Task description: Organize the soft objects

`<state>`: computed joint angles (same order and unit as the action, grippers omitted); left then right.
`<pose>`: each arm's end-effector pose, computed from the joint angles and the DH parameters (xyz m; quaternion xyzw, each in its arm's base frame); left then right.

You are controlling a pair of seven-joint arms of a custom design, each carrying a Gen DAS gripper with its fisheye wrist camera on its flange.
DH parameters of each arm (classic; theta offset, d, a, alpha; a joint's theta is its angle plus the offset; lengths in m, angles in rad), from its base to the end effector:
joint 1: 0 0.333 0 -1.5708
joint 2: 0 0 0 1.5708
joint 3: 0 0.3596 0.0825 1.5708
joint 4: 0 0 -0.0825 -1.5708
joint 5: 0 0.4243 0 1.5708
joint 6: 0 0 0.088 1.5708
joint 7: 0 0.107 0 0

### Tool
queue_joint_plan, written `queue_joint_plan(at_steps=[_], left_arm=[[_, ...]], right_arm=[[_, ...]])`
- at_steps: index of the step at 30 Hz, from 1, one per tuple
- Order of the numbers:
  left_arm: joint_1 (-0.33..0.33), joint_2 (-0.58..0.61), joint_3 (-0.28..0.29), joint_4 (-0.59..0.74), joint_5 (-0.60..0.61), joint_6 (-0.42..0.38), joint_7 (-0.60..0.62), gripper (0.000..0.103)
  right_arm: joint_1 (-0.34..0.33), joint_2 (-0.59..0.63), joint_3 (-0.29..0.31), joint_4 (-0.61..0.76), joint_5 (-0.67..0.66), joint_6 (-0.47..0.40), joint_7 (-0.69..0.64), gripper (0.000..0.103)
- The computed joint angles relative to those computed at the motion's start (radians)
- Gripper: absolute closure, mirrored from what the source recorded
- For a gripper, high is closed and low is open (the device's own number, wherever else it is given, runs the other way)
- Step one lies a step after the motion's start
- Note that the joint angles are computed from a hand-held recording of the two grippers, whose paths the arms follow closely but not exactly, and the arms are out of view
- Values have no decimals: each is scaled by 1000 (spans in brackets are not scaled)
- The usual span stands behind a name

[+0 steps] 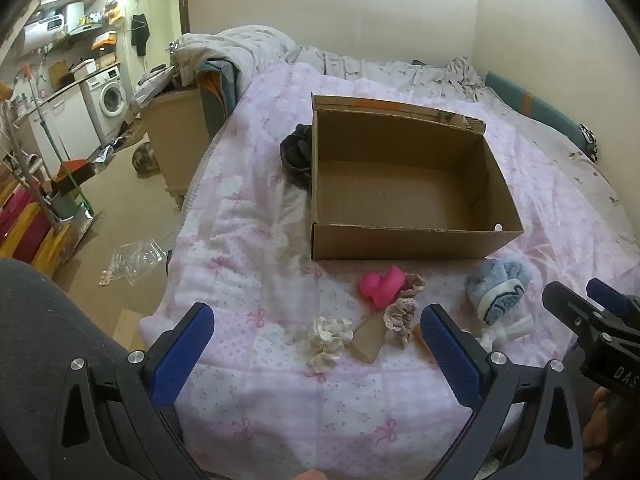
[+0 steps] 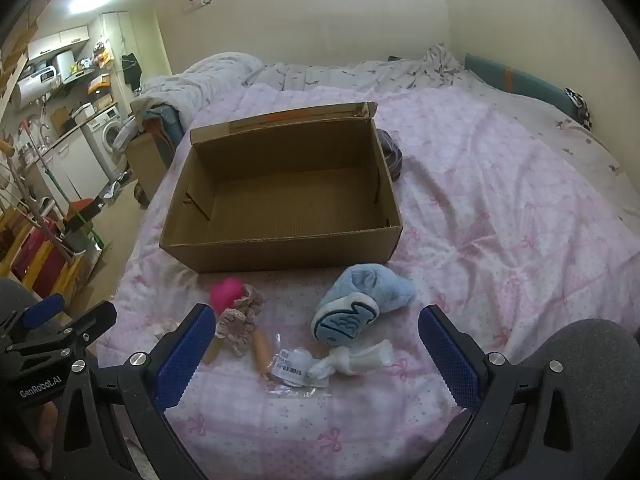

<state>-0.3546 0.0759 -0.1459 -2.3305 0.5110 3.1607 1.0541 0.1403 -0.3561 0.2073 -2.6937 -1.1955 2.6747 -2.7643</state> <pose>0.4918 -0.3181 0.4015 -0.4770 0.7983 -0.3214 0.1784 0.3865 0.1676 0.3730 -0.4416 0.8124 -0.2972 0.2380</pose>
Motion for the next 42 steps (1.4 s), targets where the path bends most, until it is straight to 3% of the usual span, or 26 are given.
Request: queue_joint_plan(at_steps=[10,11,16,22,25,42], left_arm=[[-17,8,20,18,73,-18,-75,0],[13,10,-14,15,13,-15,-14,0],[13,2,-18,12,-19,-20,14,0],[1,-1,-1,19,25,-28,-25,0],[26,-14,-36,7,-35,-32,28,0],[18,-8,-20,13,30,-27,-29,0]], right_arm=[[-8,4,-7,-6,-29,21,50,0],[-5,4,-3,-4,-22,13,49,0],[-2,6,-8,-3,-18,15,37,0],[1,9,-6,3,-12,4,25,0],[2,11,-5,4,-11,3,28,0],[1,10,-7,2,-13,8,29,0]])
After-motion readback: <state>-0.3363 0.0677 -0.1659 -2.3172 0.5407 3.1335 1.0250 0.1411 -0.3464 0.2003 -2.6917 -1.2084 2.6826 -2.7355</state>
